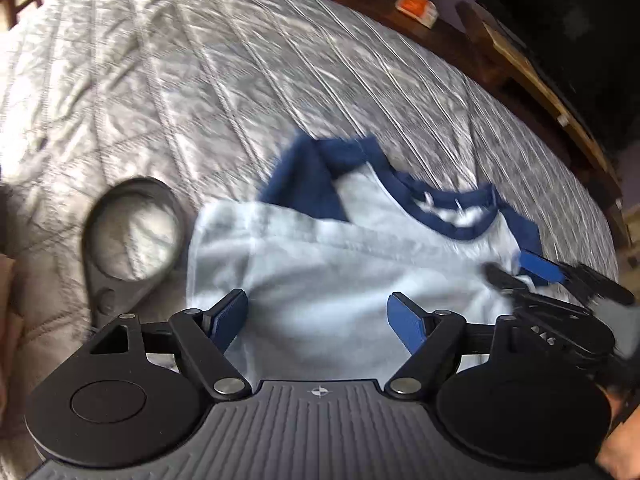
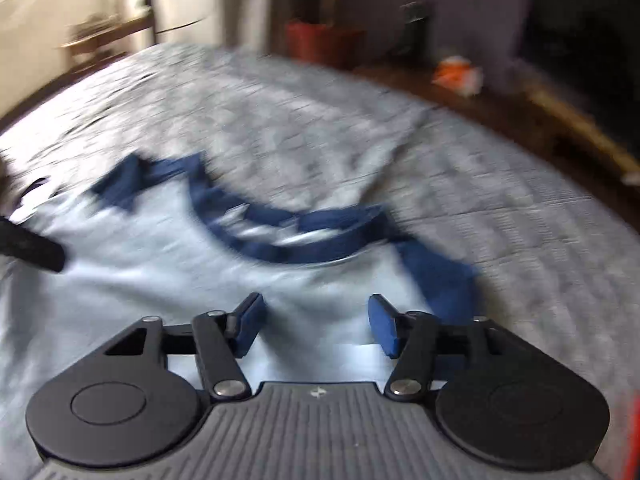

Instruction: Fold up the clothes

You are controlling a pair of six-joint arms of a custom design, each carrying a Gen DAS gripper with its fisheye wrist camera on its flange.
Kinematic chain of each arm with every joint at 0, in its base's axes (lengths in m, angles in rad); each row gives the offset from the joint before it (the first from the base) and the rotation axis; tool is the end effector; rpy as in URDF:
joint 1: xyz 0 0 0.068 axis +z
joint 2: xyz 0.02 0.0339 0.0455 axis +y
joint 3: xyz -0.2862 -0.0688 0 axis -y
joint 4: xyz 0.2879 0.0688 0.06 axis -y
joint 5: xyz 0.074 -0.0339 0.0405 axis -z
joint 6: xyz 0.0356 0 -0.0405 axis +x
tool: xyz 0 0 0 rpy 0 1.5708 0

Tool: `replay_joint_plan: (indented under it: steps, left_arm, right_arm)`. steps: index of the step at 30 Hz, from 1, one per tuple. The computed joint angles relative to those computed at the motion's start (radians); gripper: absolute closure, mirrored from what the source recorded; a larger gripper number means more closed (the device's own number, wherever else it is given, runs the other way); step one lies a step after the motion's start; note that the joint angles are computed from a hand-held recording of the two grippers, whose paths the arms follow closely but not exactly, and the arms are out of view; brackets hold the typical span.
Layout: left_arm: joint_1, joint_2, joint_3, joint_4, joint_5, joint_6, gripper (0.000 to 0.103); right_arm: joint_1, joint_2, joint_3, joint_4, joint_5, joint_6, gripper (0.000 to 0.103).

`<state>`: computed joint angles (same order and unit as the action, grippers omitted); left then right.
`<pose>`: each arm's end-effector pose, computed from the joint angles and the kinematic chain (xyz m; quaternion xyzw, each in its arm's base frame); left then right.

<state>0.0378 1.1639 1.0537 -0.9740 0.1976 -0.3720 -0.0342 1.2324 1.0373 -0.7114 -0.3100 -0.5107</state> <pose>0.2505 0.0025 0.3080 -0.1732 0.9504 -0.1343 0.2205 0.2858 0.0011 0.3016 -0.2693 0.8957 0.0539 0.3496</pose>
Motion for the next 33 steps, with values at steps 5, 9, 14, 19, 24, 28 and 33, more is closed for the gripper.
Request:
replay_joint_plan:
  steps: [5, 9, 14, 19, 24, 28, 33]
  left_arm:
    - [0.060, -0.036, 0.014, 0.025, -0.014, 0.023, 0.019]
    - [0.091, -0.093, -0.010, 0.006, -0.027, 0.083, 0.019]
    - [0.020, -0.219, -0.052, -0.075, -0.045, 0.161, 0.019]
    - [-0.112, -0.377, -0.109, -0.186, -0.099, 0.091, 0.019]
    - [-0.091, -0.509, -0.176, -0.251, 0.082, -0.015, 0.019]
    - [0.161, -0.546, -0.231, -0.292, 0.347, -0.067, 0.020]
    - [0.379, -0.580, -0.282, -0.356, 0.518, -0.108, 0.019]
  right_arm:
    - [-0.166, -0.121, -0.025, -0.095, -0.169, 0.141, 0.054]
    - [-0.402, -0.204, -0.047, -0.292, -0.308, 0.140, 0.048]
    - [-0.709, -0.181, -0.006, -0.542, -0.342, -0.065, 0.045]
    - [-0.904, -0.093, 0.088, -0.666, -0.393, -0.180, 0.045]
    - [-0.988, -0.006, 0.146, -0.780, -0.433, -0.245, 0.044]
    - [-1.039, 0.011, 0.133, -0.821, -0.433, -0.300, 0.044]
    - [-1.083, 0.009, 0.118, -0.838, -0.402, -0.390, 0.044]
